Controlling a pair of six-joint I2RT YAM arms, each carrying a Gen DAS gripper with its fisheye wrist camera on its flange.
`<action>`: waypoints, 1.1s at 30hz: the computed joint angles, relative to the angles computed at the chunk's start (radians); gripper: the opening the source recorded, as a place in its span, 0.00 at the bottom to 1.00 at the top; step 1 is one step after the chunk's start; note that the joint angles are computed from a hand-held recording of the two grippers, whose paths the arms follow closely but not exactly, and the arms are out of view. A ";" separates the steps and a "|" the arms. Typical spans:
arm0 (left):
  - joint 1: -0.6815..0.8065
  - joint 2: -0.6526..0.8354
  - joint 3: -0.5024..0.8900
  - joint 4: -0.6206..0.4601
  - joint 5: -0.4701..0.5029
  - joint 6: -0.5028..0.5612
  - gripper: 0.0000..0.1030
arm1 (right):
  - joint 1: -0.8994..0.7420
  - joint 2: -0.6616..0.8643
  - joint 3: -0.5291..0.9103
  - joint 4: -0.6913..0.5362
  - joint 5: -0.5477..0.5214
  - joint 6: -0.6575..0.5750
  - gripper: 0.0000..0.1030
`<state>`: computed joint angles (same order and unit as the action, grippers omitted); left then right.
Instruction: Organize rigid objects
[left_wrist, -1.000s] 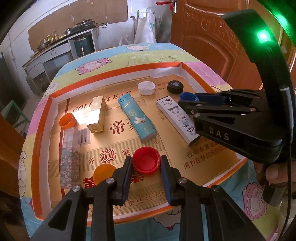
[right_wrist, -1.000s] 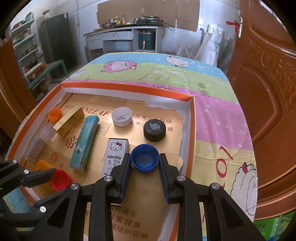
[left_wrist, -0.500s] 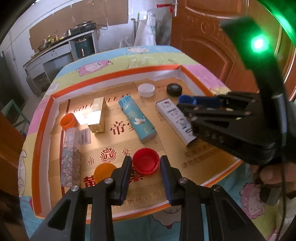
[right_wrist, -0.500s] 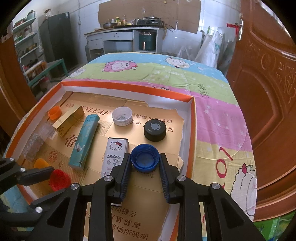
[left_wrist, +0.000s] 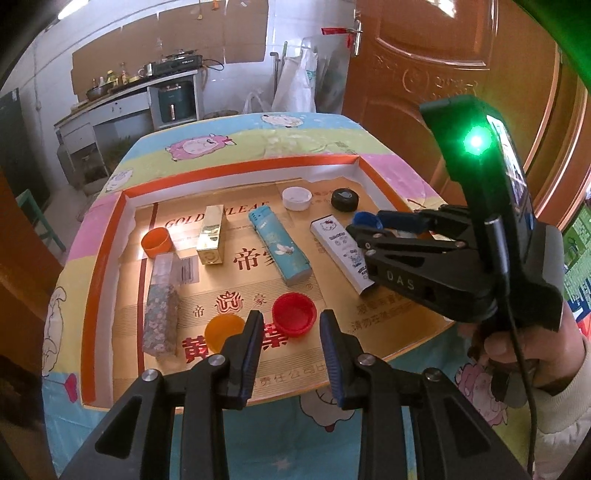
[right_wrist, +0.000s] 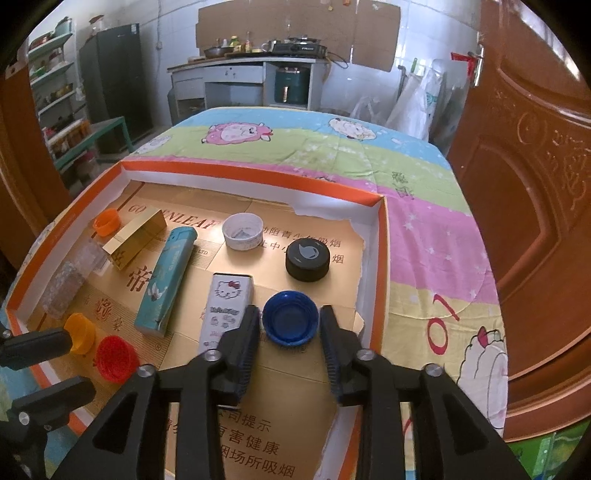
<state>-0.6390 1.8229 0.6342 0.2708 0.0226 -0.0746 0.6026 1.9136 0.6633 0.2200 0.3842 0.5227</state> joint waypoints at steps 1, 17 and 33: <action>0.000 -0.003 -0.005 0.007 -0.003 -0.001 0.31 | 0.007 -0.006 -0.003 0.002 0.016 -0.002 0.54; 0.015 -0.022 -0.043 0.029 0.010 -0.008 0.43 | 0.081 -0.110 -0.092 0.016 0.073 0.105 0.68; 0.021 -0.129 -0.178 0.092 -0.039 -0.102 0.43 | 0.348 -0.265 -0.137 -0.210 0.265 0.485 0.68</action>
<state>-0.6185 1.6939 0.4561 0.3631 -0.0168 -0.1768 0.9509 1.6490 0.5262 0.0104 0.6495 1.0072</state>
